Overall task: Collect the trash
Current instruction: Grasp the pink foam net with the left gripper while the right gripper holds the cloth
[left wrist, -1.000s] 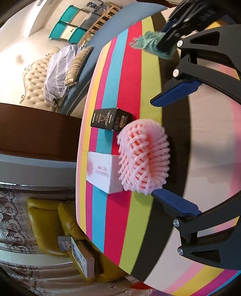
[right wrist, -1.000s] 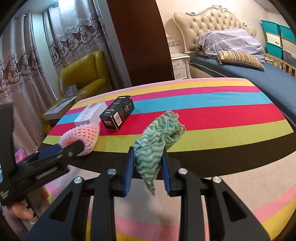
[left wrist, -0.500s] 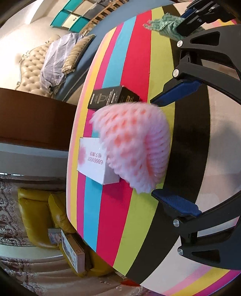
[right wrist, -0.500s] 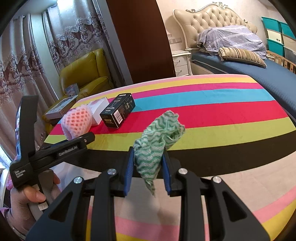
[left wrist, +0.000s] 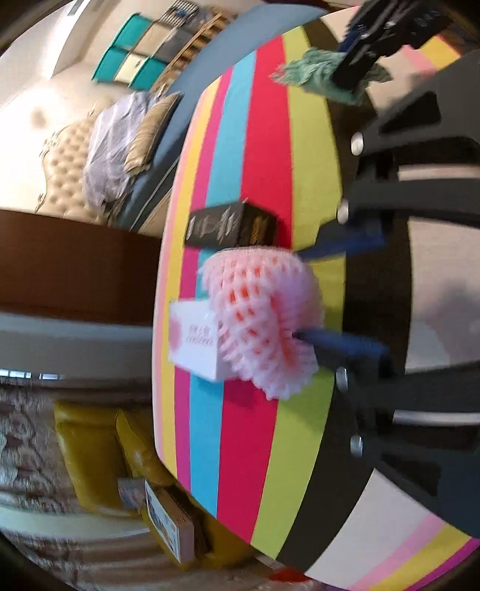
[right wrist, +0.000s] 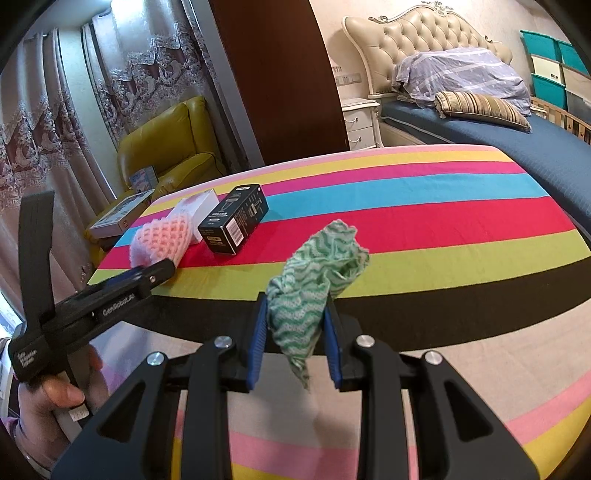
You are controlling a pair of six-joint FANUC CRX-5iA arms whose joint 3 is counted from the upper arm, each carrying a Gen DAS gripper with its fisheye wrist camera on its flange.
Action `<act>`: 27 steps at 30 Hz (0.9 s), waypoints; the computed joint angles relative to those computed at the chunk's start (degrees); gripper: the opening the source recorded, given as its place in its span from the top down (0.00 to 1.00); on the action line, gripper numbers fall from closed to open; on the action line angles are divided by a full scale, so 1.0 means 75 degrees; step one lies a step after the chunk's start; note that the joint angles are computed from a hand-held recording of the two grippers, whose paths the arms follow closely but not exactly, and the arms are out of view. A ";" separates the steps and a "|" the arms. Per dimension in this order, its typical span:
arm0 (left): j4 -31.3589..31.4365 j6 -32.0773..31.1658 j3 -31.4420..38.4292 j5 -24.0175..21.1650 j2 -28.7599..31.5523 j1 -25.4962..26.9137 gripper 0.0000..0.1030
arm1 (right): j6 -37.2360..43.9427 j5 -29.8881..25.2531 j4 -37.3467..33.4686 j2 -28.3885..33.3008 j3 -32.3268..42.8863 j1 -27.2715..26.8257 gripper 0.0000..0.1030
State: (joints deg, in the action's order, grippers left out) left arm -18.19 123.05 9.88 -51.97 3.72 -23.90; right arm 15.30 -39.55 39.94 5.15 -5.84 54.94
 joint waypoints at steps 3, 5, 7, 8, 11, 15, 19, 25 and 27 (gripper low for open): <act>-0.0012 0.0122 -0.0260 0.0278 -0.0239 -0.0021 0.74 | -0.0021 0.0004 0.0024 -0.0006 -0.0014 0.0000 0.73; 0.0008 0.0127 -0.0448 0.0408 -0.0414 -0.0054 0.78 | -0.0015 0.0003 0.0014 0.0006 -0.0005 -0.0005 0.73; 0.0016 0.0184 -0.0637 0.0516 -0.0591 -0.0085 0.80 | -0.0016 -0.0007 0.0012 0.0008 -0.0001 -0.0004 0.73; 0.0056 0.0218 -0.0765 0.0582 -0.0709 -0.0093 0.80 | -0.0025 -0.0006 0.0022 0.0006 -0.0004 -0.0008 0.73; 0.0041 0.0468 -0.1137 0.0713 -0.1086 -0.0154 0.80 | -0.0045 -0.0028 0.0044 0.0013 -0.0005 0.0000 0.73; -0.0003 0.0721 -0.1635 0.0801 -0.1585 -0.0211 0.80 | -0.0028 -0.0054 0.0083 0.0025 0.0001 0.0022 0.73; -0.0490 0.0989 -0.1833 0.0607 -0.1945 -0.0449 0.80 | -0.0118 0.0012 0.0382 -0.0017 -0.0114 0.0085 0.73; -0.0692 0.1122 -0.2224 0.0494 -0.2486 -0.0424 0.80 | -0.0162 0.0098 0.0477 -0.0097 -0.0229 0.0188 0.73; -0.0134 0.0726 -0.2501 0.0738 -0.2637 -0.0119 0.80 | -0.0084 0.0029 0.0367 -0.0068 -0.0162 0.0186 0.73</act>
